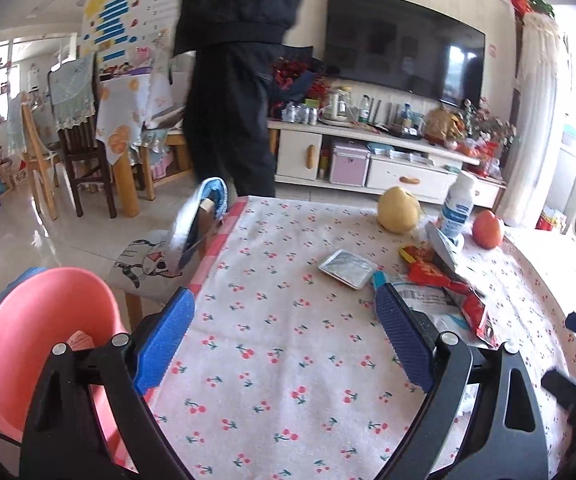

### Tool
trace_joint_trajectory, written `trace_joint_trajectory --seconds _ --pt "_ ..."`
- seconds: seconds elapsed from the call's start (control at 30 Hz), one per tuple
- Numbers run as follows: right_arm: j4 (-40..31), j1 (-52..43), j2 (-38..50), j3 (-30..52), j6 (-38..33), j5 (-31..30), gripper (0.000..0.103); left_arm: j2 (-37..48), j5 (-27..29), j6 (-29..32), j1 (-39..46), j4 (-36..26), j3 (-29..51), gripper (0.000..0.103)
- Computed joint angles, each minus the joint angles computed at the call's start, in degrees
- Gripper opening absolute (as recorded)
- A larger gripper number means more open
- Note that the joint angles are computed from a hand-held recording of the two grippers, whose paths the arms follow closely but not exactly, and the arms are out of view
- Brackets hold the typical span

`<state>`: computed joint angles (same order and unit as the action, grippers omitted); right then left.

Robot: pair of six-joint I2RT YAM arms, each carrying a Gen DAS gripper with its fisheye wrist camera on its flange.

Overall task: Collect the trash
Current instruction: 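Bring both empty grippers back over the table, then lower the left gripper toward the silver foil tray while the right gripper reaches the white paper bag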

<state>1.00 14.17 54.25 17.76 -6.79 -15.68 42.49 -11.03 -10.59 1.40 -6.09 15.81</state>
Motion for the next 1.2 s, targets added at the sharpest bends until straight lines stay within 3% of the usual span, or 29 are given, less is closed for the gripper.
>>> trace_joint_trajectory --seconds 0.23,0.33,0.6,0.7,0.93,1.2 --pt "2.6 -14.2 10.5 5.1 -2.6 -7.7 0.098 14.1 -3.4 -3.9 -9.2 6.7 3.7 0.092" --pt "3.6 -16.2 15.2 7.7 -3.0 -7.3 0.098 20.0 -1.7 -5.5 -10.5 8.4 7.1 0.092" --pt "-1.4 -23.3 25.1 15.7 -1.1 -11.5 0.098 39.5 1.9 -14.9 -15.1 7.8 25.7 0.092" --pt "-3.3 -25.2 26.4 17.1 -2.0 -13.1 0.098 49.9 0.3 -16.6 -17.1 1.9 37.5 0.089" --pt "-3.9 -27.1 25.7 17.5 -5.8 -14.9 0.098 71.5 -3.1 -19.5 -18.2 -15.2 65.8 0.072" --pt "-4.2 -29.3 28.6 19.1 -7.2 -18.1 0.098 87.1 -2.7 -22.7 -16.6 -29.5 87.7 0.063"
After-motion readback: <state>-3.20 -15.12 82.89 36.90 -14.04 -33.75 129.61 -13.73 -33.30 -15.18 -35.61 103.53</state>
